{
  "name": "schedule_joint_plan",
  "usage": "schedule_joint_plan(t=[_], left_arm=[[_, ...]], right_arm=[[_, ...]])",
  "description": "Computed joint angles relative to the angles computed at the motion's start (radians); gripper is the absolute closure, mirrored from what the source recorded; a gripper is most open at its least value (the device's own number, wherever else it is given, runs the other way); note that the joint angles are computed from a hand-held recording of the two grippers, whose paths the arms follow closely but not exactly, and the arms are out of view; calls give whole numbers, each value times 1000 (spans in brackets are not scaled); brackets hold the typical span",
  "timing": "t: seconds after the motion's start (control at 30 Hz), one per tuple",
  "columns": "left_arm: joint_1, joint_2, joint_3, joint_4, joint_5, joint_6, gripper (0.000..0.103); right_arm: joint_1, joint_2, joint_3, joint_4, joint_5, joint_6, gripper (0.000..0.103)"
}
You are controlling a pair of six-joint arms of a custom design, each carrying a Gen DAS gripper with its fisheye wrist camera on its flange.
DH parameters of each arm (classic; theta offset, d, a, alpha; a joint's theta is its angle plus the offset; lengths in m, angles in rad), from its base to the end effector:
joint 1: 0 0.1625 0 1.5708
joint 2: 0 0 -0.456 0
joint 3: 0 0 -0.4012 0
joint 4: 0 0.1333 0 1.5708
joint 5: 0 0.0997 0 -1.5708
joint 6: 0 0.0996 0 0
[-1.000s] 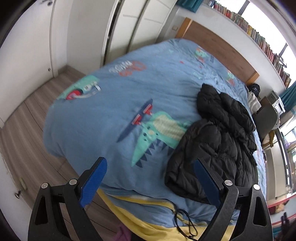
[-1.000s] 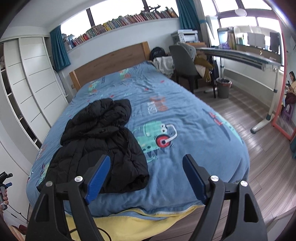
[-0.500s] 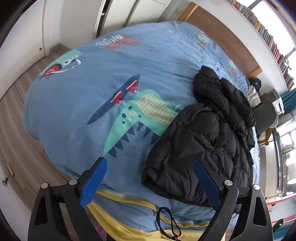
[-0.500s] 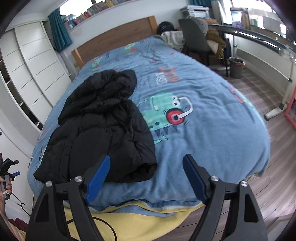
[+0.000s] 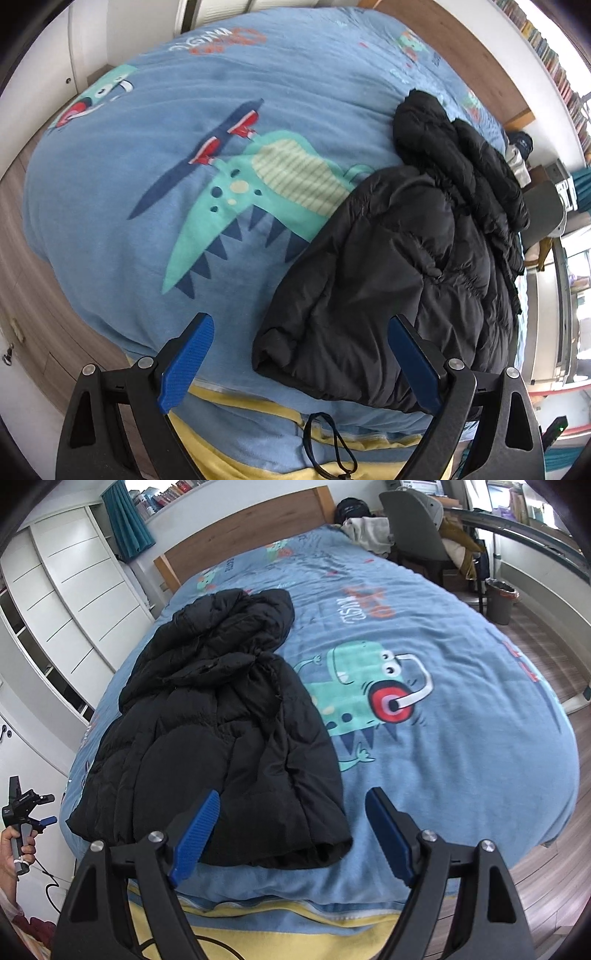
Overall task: Fold large clothes
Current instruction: 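Raise both open tools and move them to the jacket hem, then grasp the jacket hem with the left tool while the right tool grasps it too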
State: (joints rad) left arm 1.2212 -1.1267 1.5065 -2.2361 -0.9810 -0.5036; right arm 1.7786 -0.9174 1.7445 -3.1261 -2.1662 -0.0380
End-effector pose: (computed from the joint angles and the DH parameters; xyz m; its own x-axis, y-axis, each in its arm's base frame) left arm -0.0582 -0.7105 0.3742 -0.8894 -0.3146 -0.3315 -0.1148 0.8559 -0.5042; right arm 0.2157 -0.6475 0.2341 -0.8806 0.1665 0.4436 -0.1876 0.7372 -0.6491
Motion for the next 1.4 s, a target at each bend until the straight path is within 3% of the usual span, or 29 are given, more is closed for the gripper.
schedule_joint_plan(t=[0.4, 0.77, 1.03, 1.4], left_arm=[[49, 82, -32, 12, -59, 50, 9], [106, 102, -28, -68, -251, 114, 9], [117, 96, -6, -87, -261, 127, 9], [145, 96, 8, -108, -403, 163, 8]], right_arm=[[-44, 57, -84, 105, 43, 38, 21], [-85, 99, -133, 196, 113, 89, 21], [-100, 98, -138, 207, 58, 116, 17], [-151, 92, -136, 323, 215, 248, 15]])
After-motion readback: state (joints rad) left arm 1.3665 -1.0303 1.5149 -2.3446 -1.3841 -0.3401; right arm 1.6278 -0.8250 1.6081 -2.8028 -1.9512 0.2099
